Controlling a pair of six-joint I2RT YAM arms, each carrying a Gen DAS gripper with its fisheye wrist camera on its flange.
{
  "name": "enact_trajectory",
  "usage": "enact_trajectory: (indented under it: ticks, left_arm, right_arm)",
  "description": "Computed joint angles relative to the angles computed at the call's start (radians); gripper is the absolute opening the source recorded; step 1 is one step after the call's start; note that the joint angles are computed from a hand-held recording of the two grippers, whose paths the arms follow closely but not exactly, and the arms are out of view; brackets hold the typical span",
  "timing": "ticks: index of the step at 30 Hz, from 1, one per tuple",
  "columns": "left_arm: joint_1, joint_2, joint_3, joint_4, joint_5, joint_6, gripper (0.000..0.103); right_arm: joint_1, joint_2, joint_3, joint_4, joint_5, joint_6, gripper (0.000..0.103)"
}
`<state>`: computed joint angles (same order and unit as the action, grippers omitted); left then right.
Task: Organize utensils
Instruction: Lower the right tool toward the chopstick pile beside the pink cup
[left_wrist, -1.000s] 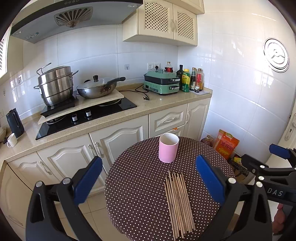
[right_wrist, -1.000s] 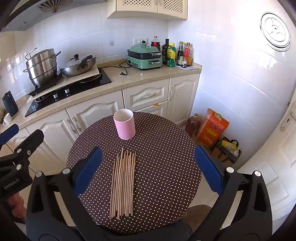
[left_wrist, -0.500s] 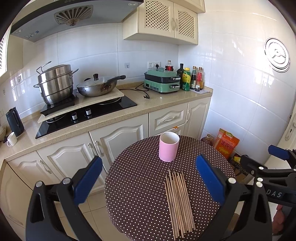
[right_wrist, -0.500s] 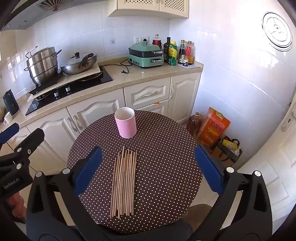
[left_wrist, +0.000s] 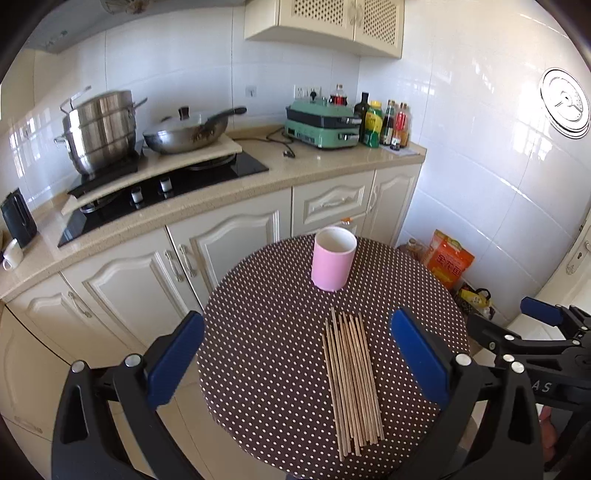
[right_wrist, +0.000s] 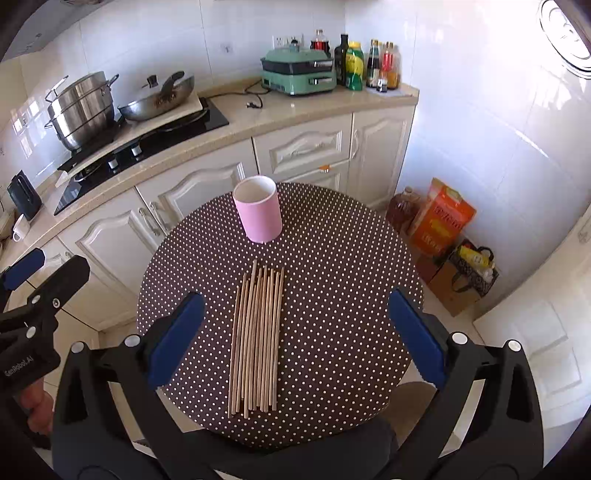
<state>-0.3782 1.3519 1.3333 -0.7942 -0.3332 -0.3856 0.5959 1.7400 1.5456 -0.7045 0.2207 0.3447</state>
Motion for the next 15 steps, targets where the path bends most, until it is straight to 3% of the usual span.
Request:
enact_trajectory:
  ticks: [8,15]
  left_arm:
    - [0.076,0.107,0.025,-0.051,0.146,-0.047,0.099]
    - [0.09,0.23,0.068,-0.068,0.174,-0.074,0.099]
  right_arm:
    - [-0.05,0.083,0.029,0.024,-0.102,-0.041,0.097]
    - [-0.116,0.145,0.031,0.104,-0.177,-0.07,0.097]
